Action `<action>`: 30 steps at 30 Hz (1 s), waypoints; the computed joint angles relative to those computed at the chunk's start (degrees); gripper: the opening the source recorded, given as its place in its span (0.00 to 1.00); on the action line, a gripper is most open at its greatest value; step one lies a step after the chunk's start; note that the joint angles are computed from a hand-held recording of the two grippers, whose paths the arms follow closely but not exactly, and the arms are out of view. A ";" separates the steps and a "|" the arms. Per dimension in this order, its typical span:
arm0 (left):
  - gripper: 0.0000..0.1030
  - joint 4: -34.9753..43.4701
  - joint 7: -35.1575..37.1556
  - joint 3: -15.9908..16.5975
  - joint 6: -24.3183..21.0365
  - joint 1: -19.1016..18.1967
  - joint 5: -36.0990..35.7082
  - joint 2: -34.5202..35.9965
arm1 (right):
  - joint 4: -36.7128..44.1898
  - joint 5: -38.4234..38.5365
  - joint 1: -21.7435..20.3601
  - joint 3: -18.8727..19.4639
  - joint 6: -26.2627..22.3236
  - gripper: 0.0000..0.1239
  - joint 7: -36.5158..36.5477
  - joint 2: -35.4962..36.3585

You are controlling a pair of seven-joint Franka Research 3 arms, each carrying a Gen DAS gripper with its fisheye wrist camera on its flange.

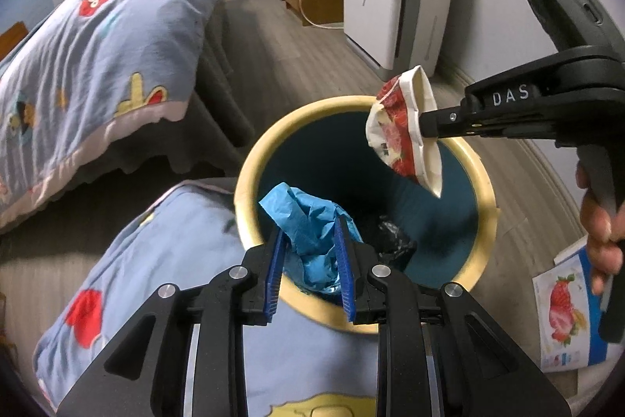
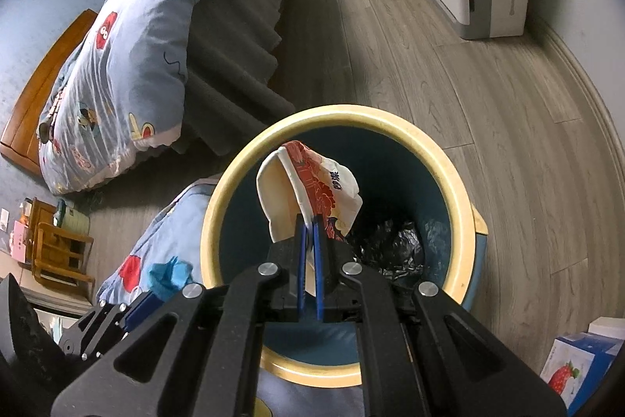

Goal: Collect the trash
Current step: 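Carry the glove and wrapper over the bin and open both tools to drop them, then move both open tools back over the cushion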

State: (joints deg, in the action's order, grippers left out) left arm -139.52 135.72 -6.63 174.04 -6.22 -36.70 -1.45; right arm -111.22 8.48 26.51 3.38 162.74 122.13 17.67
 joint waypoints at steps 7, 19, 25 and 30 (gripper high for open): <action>0.49 1.72 5.58 -1.27 1.55 0.13 -8.25 1.21 | -0.29 -2.29 0.94 -1.36 0.25 0.09 2.89 -0.29; 0.90 -1.26 4.85 0.25 6.28 -0.65 -9.25 -1.26 | -1.57 -8.13 2.92 -3.75 1.59 0.75 10.28 -2.09; 0.92 -4.98 -0.48 3.74 5.94 -0.26 -2.66 -5.36 | -1.07 -13.70 3.79 -4.21 -1.40 0.78 15.66 -3.94; 0.92 -9.44 -8.76 4.05 3.99 5.27 8.25 -11.99 | 0.87 -20.89 4.87 -3.50 -4.32 0.78 18.64 -5.59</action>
